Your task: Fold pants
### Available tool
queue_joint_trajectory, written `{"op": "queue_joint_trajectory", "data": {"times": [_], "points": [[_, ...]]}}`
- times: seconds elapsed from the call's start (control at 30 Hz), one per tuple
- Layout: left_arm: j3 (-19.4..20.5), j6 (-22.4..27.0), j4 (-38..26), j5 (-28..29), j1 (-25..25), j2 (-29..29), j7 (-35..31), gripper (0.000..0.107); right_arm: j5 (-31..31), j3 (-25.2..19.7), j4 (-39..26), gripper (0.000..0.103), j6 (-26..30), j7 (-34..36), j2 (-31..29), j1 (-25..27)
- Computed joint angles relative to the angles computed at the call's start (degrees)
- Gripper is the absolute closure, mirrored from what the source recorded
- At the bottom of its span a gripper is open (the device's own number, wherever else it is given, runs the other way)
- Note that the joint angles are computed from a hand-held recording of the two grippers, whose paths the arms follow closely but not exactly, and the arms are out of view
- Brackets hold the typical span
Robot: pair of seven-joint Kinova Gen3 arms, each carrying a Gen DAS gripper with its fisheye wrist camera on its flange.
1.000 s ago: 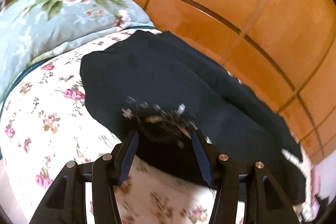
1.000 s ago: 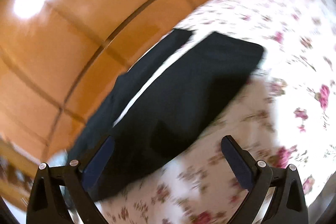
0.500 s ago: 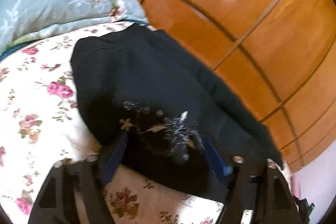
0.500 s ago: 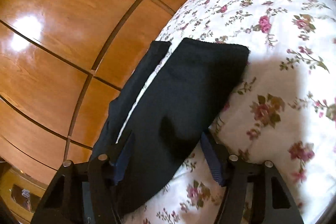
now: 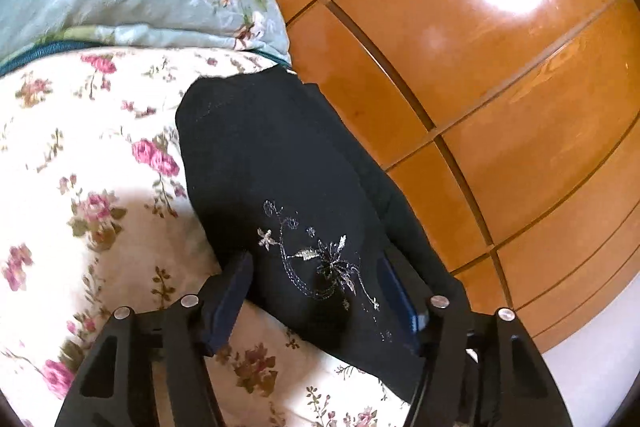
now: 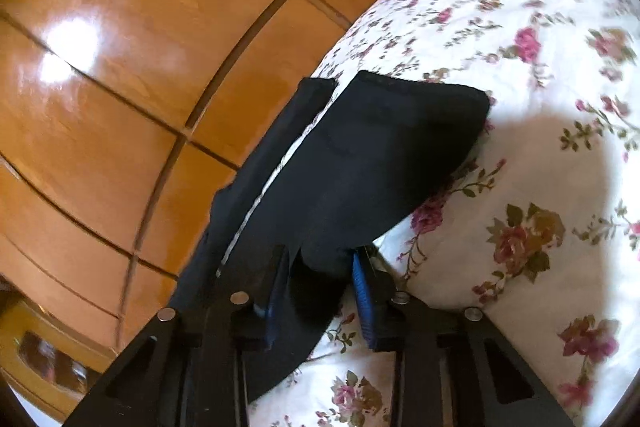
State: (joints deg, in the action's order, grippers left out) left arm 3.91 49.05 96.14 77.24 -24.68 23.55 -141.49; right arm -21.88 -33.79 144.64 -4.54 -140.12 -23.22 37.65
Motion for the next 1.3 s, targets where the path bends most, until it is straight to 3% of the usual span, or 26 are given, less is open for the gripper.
{"op": "queue_joint_trajectory", "data": {"times": [0.07, 0.13, 0.2, 0.27, 0.37, 0.4, 0.47, 0.53, 0.63, 0.77, 1.03, 1.2, 1.3], "points": [[0.81, -3.38, 2.45, 3.94, -1.16, -1.45, -1.43, 0.044, 1.35, -0.6, -0.91, 0.07, 1.55, 1.38, 0.29, 0.79], [-1.75, -6.25, 3.66, 5.71, 0.41, -2.81, 0.35, 0.044, 1.68, -0.44, -0.67, 0.07, 1.24, 1.08, 0.31, 0.63], [-3.81, -5.39, 1.51, 3.75, 2.14, -1.13, 2.86, 0.044, 1.68, -0.13, 0.07, 0.071, -0.13, 0.96, 0.51, 0.0], [-1.63, -2.27, -2.41, -0.52, 0.69, 1.89, 6.68, 0.044, 1.3, -0.93, -0.09, 0.071, -0.01, 1.51, 0.63, 0.84], [1.79, -2.2, -5.72, -3.79, -0.34, 3.73, 6.93, 0.044, 1.26, -3.72, -1.79, 0.072, 2.45, 2.02, 0.68, 4.47], [2.25, -1.26, -7.46, -5.16, -0.32, 4.85, 7.81, 0.044, 1.64, -4.03, -2.31, 0.077, 3.22, 1.81, 0.85, 5.15], [0.42, -0.15, -12.47, -9.73, 2.33, 7.39, 11.92, 0.057, 2.72, -3.24, -3.21, 0.083, 4.34, 0.98, 1.95, 5.16], [-3.49, 2.22, -15.83, -13.68, 6.07, 8.52, 16.58, 0.099, 3.63, 0.04, -2.98, 0.087, 3.96, 0.04, 2.85, 2.15], [-1.52, 4.36, -17.0, -13.2, 3.92, 9.4, 19.58, 0.101, 5.98, -0.24, -5.17, 0.088, 8.13, -0.62, 2.54, 3.43], [5.95, 0.79, -12.7, -13.22, -2.28, 5.6, 13.1, 0.101, 9.37, -3.29, -7.09, 0.089, 12.09, -3.99, -1.19, 7.47], [3.23, 4.36, -8.59, -9.29, -3.91, 0.11, 6.71, 0.101, 13.87, 0.24, -7.7, 0.091, 17.62, -10.29, -11.54, 3.76], [-0.1, 8.89, -5.74, -9.99, -5.15, -2.88, 4.88, 0.101, 17.14, 3.23, -8.81, 0.091, 24.28, -13.1, -16.63, -0.69], [-1.95, 9.01, -3.67, -12.0, -4.61, -3.89, 2.39, 0.101, 18.32, 4.95, -8.17, 0.091, 28.5, -15.11, -18.79, -3.91]]}}
